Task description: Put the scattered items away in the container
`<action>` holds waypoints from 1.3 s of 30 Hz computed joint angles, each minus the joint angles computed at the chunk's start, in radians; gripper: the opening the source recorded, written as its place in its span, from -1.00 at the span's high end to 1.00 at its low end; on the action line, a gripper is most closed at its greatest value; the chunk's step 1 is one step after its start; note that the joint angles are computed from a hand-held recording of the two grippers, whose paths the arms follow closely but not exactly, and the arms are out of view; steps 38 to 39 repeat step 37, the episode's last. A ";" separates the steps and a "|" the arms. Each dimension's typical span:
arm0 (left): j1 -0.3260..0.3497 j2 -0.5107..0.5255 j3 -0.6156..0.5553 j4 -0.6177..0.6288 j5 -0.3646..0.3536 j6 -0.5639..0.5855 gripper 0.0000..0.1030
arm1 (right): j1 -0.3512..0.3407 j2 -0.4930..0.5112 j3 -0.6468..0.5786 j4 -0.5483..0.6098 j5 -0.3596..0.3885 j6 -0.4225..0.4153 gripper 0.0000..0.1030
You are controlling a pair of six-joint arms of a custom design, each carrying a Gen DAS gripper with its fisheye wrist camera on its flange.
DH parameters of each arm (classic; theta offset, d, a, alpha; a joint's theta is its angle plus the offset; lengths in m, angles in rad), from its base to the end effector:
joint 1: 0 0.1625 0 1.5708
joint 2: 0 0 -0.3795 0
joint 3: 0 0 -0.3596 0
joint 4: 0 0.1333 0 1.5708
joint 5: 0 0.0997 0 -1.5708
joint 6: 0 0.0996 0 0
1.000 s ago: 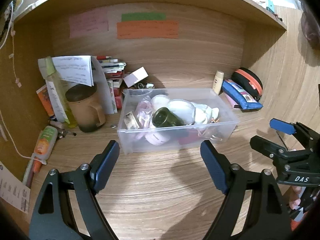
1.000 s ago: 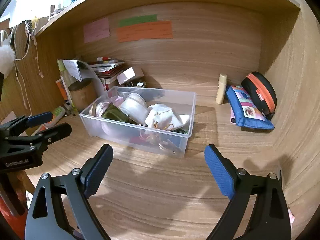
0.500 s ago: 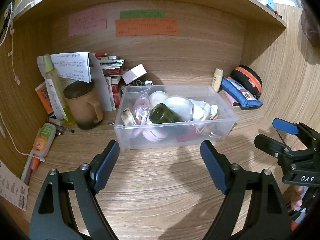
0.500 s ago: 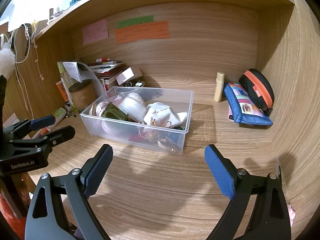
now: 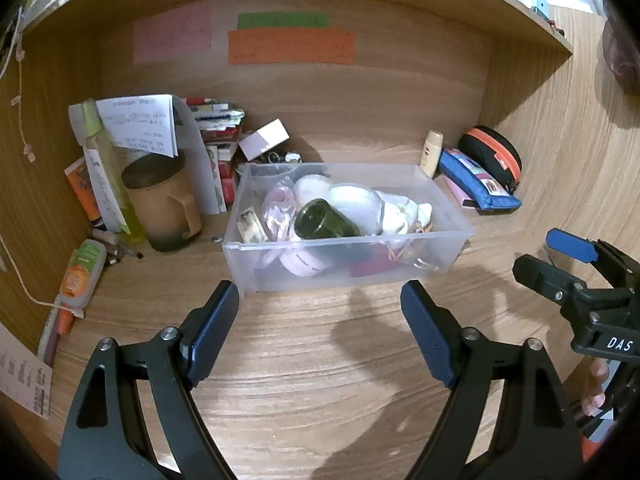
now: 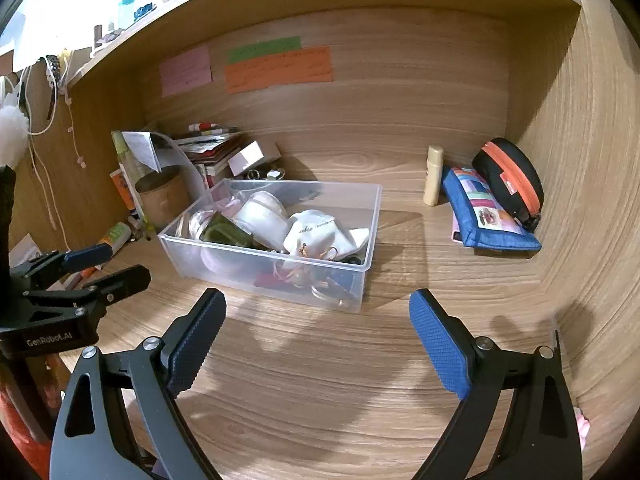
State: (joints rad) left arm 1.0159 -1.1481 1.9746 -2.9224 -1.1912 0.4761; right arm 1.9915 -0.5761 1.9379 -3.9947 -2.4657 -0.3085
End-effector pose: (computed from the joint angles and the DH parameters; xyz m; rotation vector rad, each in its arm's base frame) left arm -0.1356 -0.5418 0.2140 1.2060 2.4104 -0.7432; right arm 0.2532 -0.4299 0.0742 0.1880 -2.0868 1.2369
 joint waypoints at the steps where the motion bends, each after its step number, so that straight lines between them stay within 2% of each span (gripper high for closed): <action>1: -0.001 -0.001 -0.002 0.013 0.001 -0.002 -0.64 | 0.000 -0.001 0.002 -0.001 -0.001 0.001 -0.79; 4: -0.006 -0.002 0.007 0.007 0.001 0.010 -0.69 | -0.003 -0.004 0.006 0.000 0.004 0.010 -0.79; 7: -0.008 -0.004 0.014 -0.006 -0.006 0.013 -0.82 | -0.006 -0.006 0.008 0.005 0.007 0.014 -0.79; 12: -0.012 -0.004 0.016 -0.028 -0.006 0.015 -0.86 | -0.004 -0.006 0.007 0.017 0.006 0.015 -0.79; 23: -0.005 0.006 0.001 -0.036 -0.009 -0.025 -0.86 | 0.002 -0.003 -0.002 0.020 -0.004 -0.008 -0.79; 35: 0.000 0.018 0.013 -0.101 -0.017 0.010 -0.86 | -0.002 0.001 -0.011 0.035 -0.007 -0.007 -0.79; 39: 0.002 0.017 0.007 -0.081 -0.021 0.008 -0.86 | -0.003 0.002 -0.014 0.041 -0.005 -0.005 -0.79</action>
